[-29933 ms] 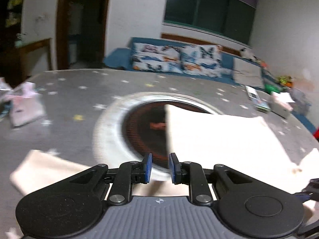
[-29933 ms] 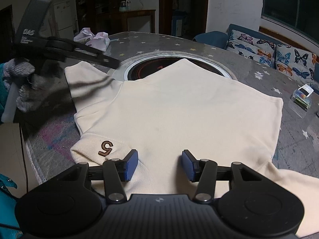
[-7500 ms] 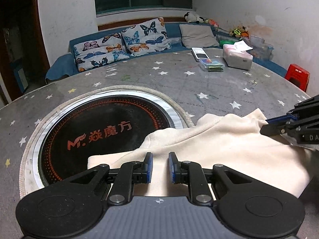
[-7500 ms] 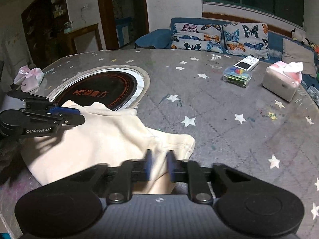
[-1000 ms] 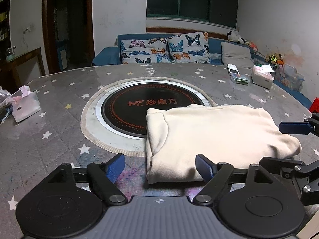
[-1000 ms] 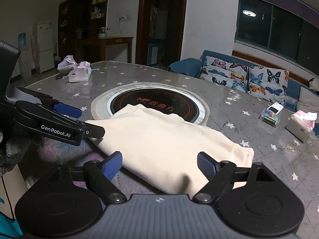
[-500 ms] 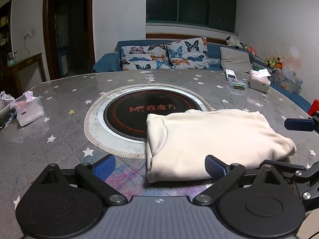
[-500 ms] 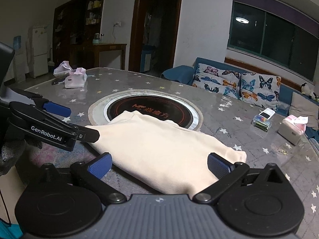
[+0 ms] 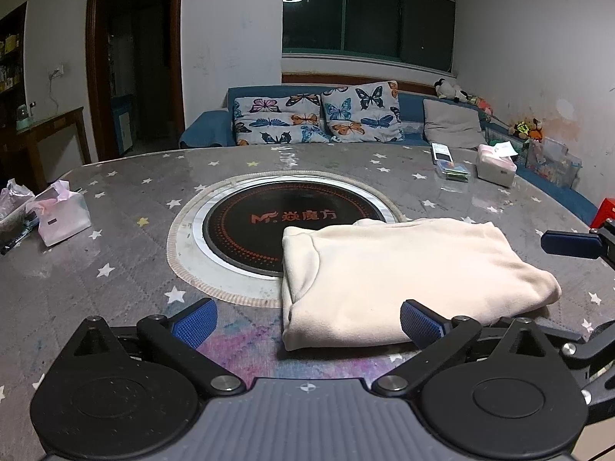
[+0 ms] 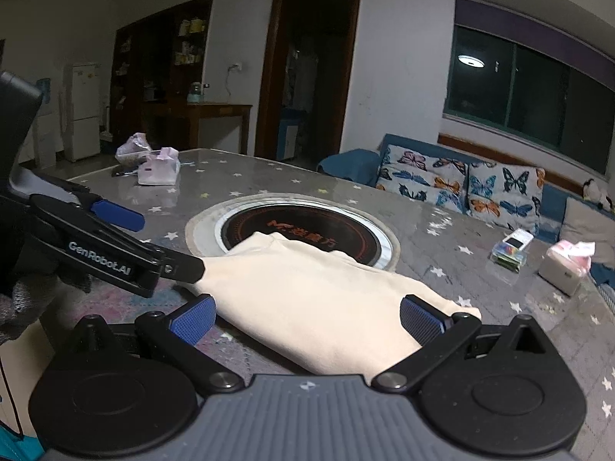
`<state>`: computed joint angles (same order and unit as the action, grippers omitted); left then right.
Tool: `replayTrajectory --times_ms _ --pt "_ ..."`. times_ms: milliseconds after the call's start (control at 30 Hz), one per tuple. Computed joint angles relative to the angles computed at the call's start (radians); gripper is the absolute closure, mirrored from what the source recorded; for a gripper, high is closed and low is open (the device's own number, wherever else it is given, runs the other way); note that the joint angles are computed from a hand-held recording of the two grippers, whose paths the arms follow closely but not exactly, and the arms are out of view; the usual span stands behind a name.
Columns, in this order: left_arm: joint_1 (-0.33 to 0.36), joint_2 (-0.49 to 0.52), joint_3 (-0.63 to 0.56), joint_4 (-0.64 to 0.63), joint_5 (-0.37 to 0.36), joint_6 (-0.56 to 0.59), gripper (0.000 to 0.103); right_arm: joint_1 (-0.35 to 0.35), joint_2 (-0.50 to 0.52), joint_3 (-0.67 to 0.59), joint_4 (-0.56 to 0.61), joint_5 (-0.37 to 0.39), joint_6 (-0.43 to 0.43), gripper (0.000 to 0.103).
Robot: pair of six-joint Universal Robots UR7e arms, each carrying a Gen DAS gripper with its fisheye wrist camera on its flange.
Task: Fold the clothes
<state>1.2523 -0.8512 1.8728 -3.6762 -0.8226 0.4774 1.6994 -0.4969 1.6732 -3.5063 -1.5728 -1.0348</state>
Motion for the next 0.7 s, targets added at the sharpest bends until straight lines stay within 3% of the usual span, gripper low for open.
replayTrajectory --times_ms 700 --pt "0.002 0.001 0.006 0.014 0.049 -0.029 0.0 0.021 0.001 0.014 0.05 -0.056 0.005 0.0"
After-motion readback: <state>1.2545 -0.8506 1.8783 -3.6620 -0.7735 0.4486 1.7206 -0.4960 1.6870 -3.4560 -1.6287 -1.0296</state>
